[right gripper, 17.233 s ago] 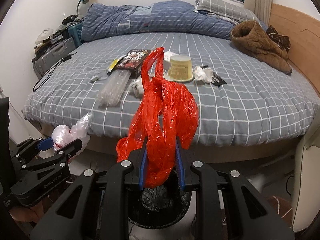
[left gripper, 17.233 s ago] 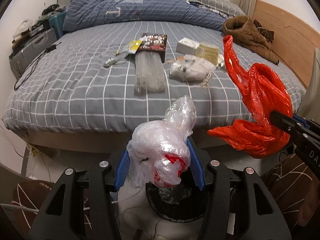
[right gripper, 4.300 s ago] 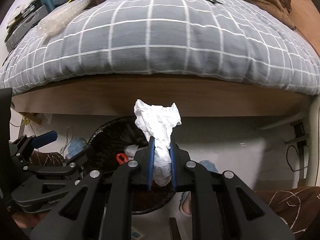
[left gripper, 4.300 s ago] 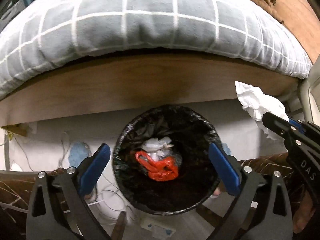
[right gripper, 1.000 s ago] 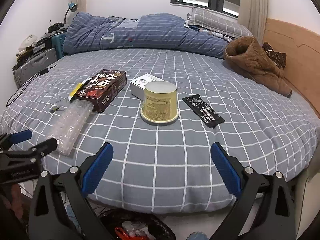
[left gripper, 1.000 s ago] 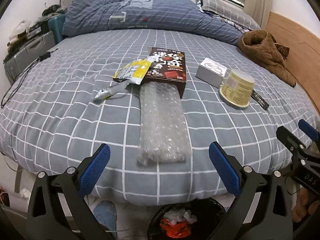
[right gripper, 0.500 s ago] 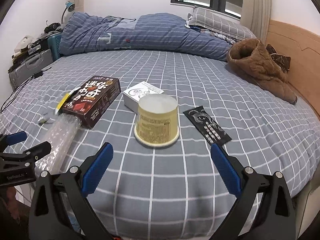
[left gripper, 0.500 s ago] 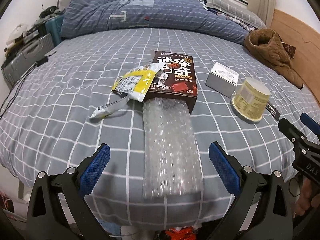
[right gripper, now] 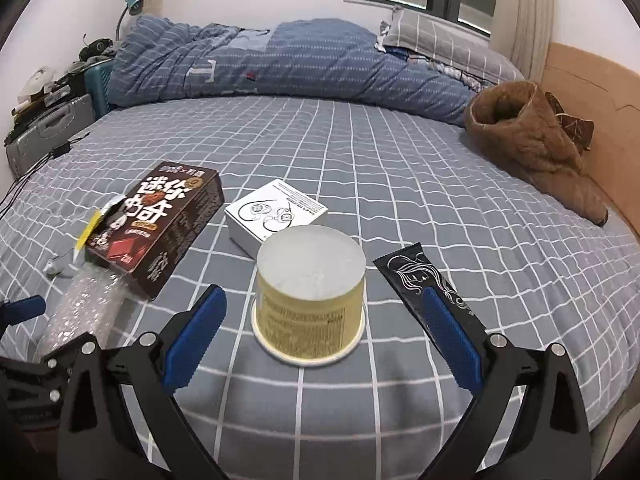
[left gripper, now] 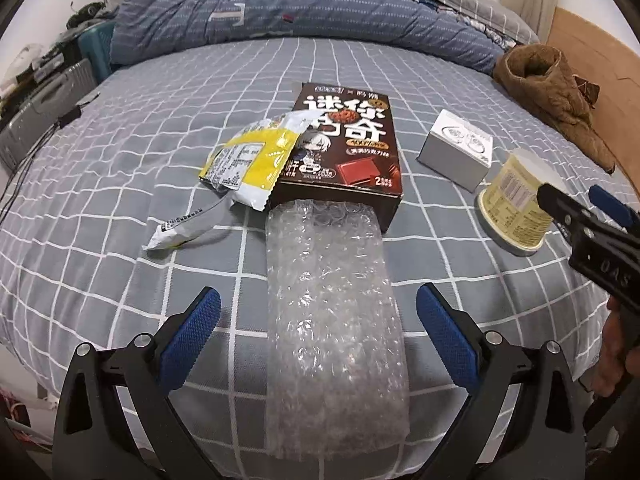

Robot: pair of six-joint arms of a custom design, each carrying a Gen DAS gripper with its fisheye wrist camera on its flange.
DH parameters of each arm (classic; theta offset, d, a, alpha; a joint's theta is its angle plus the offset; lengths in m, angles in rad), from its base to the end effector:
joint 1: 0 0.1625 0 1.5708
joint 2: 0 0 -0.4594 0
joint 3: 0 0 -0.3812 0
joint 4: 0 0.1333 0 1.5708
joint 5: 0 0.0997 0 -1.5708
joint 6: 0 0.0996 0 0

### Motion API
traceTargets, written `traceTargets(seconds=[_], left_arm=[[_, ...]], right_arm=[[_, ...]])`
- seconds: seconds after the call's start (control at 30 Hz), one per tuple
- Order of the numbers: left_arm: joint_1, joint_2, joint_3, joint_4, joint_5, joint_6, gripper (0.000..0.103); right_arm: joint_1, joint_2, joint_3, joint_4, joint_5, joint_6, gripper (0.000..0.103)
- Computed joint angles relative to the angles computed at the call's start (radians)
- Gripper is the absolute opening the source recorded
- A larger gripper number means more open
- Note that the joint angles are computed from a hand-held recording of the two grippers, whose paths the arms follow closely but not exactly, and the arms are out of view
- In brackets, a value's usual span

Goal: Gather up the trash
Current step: 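Grasp the bubble wrap with the left tool while the right tool grasps the yellow cup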

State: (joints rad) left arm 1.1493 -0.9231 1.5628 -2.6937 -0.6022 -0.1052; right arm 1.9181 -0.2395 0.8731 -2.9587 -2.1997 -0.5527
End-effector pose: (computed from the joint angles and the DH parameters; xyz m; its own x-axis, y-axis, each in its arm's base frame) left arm -0.0888 -0.7246 0.2977 -0.7078 -0.2018 -0.6769 0.2896 0.7912 -0.5387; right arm 0.3702 -0.8033 0.0554 -0.6337 -0.2716 0.7244 -0.6823 0.6376 -0.3578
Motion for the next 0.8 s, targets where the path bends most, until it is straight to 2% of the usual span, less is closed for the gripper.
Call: traceTargets(seconds=[0.2,0.27,0.3,0.33,0.37,0.5,0.6,0.8], left_arm=[[0.012,0.002,-0.009,0.036,-0.018,-0.021,0.082],[0.016,0.001,-0.01,0.049,-0.029,-0.031,0.076],[0.02,-0.002,-0.01,0.058,-0.044,-0.039,0.07],[0.023,-0.003,-0.011,0.066,-0.055,-0.045,0.065],[0.025,-0.004,-0.013,0.079,-0.064,-0.053,0.055],[0.023,-0.01,-0.004,0.074,-0.075,-0.046,0.04],[0.015,-0.02,0.011,0.053,-0.072,-0.029,0.032],[0.008,-0.028,0.014,0.056,-0.075,-0.02,0.027]], right_arm=[[-0.007,0.035,-0.069,0.058,-0.004,0.019,0.094],[-0.007,0.043,-0.088,0.096,-0.007,0.028,0.083],[-0.008,0.048,-0.101,0.128,-0.013,0.034,0.071],[-0.007,0.051,-0.107,0.143,-0.017,0.034,0.065],[-0.006,0.052,-0.101,0.124,-0.019,0.019,0.065],[-0.001,0.047,-0.085,0.101,-0.024,0.006,0.065],[0.001,0.027,-0.053,0.077,-0.011,0.018,0.065],[0.01,-0.001,-0.007,0.037,0.005,0.016,0.065]])
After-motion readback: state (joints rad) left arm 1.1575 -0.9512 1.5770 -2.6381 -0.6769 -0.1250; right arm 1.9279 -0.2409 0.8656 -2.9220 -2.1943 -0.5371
